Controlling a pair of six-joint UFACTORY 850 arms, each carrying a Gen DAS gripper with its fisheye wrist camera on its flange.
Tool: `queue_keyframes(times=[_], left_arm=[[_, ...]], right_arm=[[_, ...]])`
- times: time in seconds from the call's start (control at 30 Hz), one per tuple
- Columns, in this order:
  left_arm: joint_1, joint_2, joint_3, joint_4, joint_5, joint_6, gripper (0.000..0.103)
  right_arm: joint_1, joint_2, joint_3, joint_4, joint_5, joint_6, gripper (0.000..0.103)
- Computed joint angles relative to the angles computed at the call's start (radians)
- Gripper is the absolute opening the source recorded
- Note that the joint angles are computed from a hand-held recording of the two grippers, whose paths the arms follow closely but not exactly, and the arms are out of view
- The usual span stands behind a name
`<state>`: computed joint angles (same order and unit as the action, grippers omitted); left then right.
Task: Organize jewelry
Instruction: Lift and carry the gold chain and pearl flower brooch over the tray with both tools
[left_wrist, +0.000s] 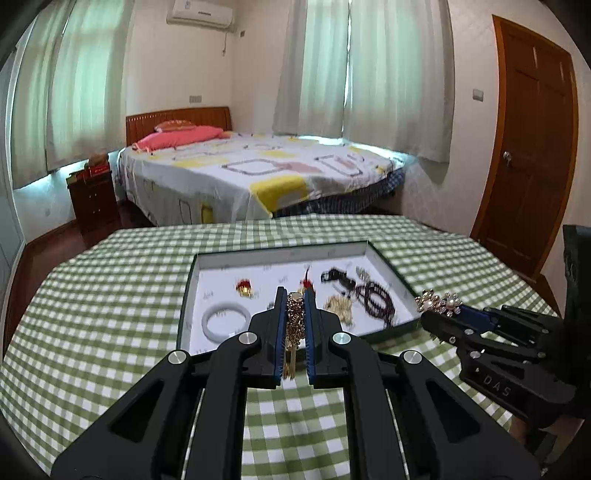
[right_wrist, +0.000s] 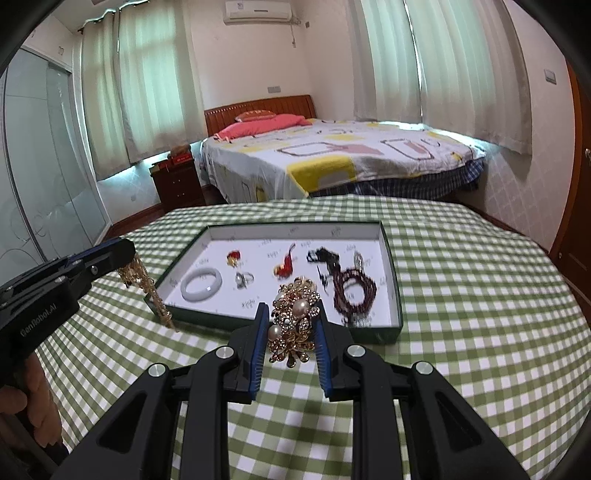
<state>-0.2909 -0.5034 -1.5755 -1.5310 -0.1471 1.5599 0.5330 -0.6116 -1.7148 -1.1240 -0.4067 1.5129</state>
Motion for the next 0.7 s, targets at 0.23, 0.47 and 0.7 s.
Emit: queue_keyframes(times=[0.23, 0.47, 0.7], left_arm=[[0.002, -0.033, -0.076, -0.062, 0.005, 0.063, 0.009], [0.001, -0.131, -0.233, 0.305, -0.002, -0.302, 0.009], [-0.003, -0.249, -0.415, 0.654, -0.013, -0.664, 0.009]], right_arm=[[-0.009, -0.04, -0.086, 0.006, -0.007, -0.055, 0.024], [-0.028, -0.12, -0.23, 0.053, -0.016, -0.156, 0.024], [-0.057, -0.229, -0.414, 0.134, -0.025, -0.282, 0.024]])
